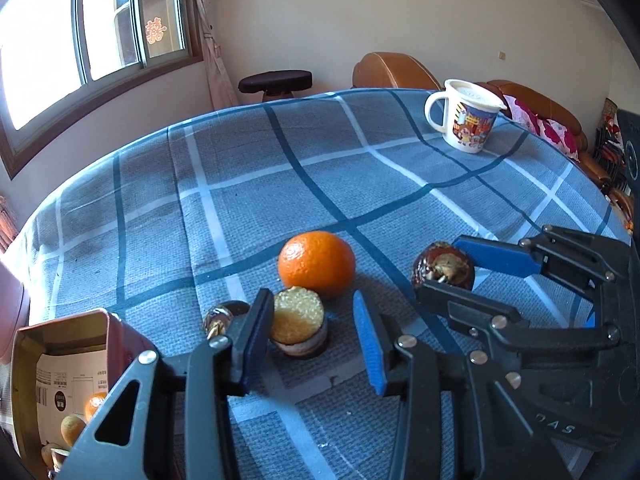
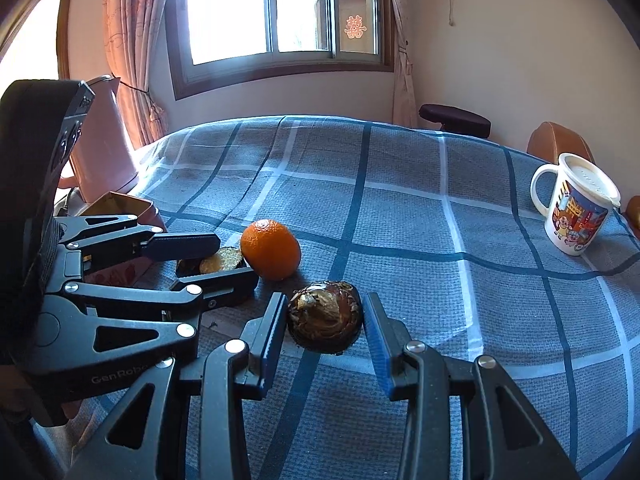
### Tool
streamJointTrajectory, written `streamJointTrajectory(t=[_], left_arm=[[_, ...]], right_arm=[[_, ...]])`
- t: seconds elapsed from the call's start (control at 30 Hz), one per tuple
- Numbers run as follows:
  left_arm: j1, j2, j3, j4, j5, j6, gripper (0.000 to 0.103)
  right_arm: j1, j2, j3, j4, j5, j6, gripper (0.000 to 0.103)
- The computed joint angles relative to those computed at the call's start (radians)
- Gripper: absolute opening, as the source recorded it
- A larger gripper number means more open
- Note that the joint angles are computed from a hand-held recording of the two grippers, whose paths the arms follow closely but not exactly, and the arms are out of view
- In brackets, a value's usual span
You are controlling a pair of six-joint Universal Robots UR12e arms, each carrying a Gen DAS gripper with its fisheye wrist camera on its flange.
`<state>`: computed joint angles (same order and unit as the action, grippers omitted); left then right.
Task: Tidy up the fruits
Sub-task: 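Grasp and lift the cut fruit piece with the left gripper while the right gripper holds the brown fruit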
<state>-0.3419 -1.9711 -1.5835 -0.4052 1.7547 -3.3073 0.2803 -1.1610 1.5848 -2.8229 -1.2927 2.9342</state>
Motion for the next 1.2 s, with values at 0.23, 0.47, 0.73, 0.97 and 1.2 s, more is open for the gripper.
streamJointTrajectory(t=[0.23, 0.47, 0.73, 0.97, 1.2], left_arm=[[-0.024, -0.013, -0.004, 0.022, 0.082, 0.092, 0.062], [-0.001, -0.008, -0.010, 0.015, 0.058, 0.028, 0.053], [0.003, -0.007, -0.007, -0.024, 0.074, -0.010, 0.034], [-0.006, 0.012, -0.041, 0.033, 0.045, -0.003, 0.034], [-0.011, 0.031, -0.081, 0.132, 0.056, -0.023, 0.034]], right_arm=[[-0.002, -0.001, 0.007, -0.031, -0.017, 0.028, 0.041], [-0.001, 0.000, 0.006, -0.026, -0.018, 0.019, 0.041], [0.004, -0.002, 0.010, -0.040, -0.024, -0.002, 0.041], [-0.001, -0.004, 0.018, -0.063, -0.009, 0.011, 0.041], [-0.008, -0.009, 0.031, -0.102, 0.024, 0.012, 0.041]])
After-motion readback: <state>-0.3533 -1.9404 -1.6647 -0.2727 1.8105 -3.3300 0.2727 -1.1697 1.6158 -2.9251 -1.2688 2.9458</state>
